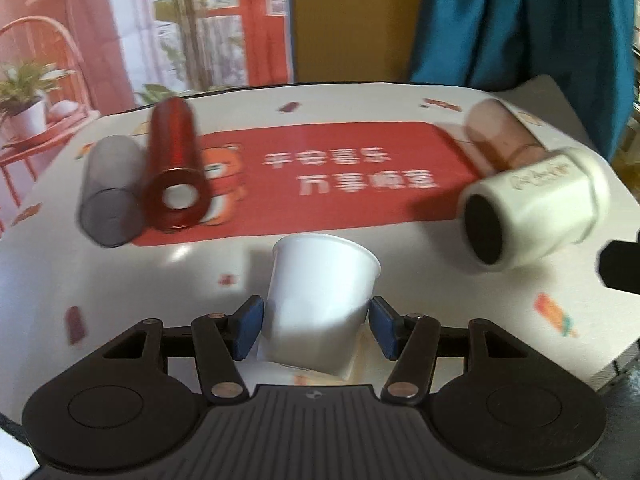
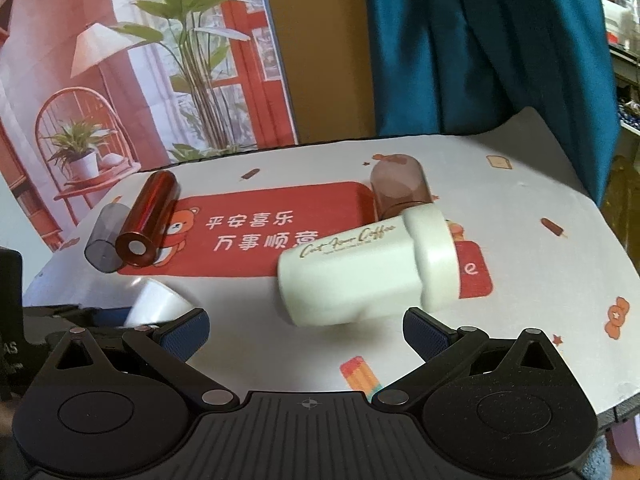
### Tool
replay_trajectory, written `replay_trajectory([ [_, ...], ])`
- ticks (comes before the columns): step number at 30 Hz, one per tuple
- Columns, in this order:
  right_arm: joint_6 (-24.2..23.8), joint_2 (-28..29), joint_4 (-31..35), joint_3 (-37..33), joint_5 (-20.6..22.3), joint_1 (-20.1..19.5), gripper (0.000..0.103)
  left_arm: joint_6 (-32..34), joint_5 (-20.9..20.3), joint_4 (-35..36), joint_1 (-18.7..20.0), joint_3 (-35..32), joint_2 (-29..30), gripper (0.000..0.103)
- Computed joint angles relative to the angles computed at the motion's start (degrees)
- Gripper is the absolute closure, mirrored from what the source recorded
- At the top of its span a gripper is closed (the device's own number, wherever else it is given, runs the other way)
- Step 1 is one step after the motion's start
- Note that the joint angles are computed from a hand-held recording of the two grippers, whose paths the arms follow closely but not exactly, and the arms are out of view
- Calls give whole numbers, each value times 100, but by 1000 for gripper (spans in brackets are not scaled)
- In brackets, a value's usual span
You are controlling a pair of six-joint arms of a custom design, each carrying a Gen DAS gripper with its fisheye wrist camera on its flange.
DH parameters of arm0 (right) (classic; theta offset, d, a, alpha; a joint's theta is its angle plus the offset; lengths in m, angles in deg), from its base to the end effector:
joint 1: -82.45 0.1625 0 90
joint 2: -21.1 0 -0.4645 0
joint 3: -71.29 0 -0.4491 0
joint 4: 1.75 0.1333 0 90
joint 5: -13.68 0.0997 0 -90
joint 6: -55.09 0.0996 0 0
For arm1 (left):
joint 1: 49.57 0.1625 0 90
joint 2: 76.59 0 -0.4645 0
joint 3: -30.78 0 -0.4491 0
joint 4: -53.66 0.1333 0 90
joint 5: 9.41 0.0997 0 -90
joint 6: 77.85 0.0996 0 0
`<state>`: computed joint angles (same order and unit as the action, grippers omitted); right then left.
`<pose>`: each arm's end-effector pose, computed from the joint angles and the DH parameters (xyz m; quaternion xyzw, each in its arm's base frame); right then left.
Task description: Flip cup upright
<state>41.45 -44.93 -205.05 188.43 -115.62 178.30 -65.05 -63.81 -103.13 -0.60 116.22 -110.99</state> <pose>0.1295 -0.5751 0.2896 -0.0347 -0.8242 0.4657 0.3203 -0.3701 -0.7167 0.0248 0.3896 0.8599 -0.2004 0.2619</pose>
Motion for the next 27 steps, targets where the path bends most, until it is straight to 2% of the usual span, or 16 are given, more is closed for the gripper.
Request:
replay_trajectory([
  [2,13,-34,-49,37,-23,-11,0,50,-23,-42,-35,17,34,42],
  [7,67,-79,-151,75,-121,-39,0,188,-531,110,-27,35,19,42],
  [9,93,-92,-181,95,-141,-55,0,229,-604,63,-19,64,-3,35],
  [11,142,-125,-134,110,-127,-79,0,209,-671,-60,3,90,-34,21],
  [13,244,-168,0,124,-40,-103,0,164,-795,-214,31,122,-102,18],
  [17,668,-311,507,167,315,-206,0,-108,-1000,-433,78,247,-332,16],
  [21,988,-380,1081,137,806,-315,0,-905,-1151,-538,241,352,-607,15],
  [24,1377,-377,1762,-16,1289,-415,0,-1514,-1166,-1334,371,610,-778,14],
  [27,1750,-258,2342,-248,1646,-478,6,-1618,-856,-1637,391,770,-933,12],
])
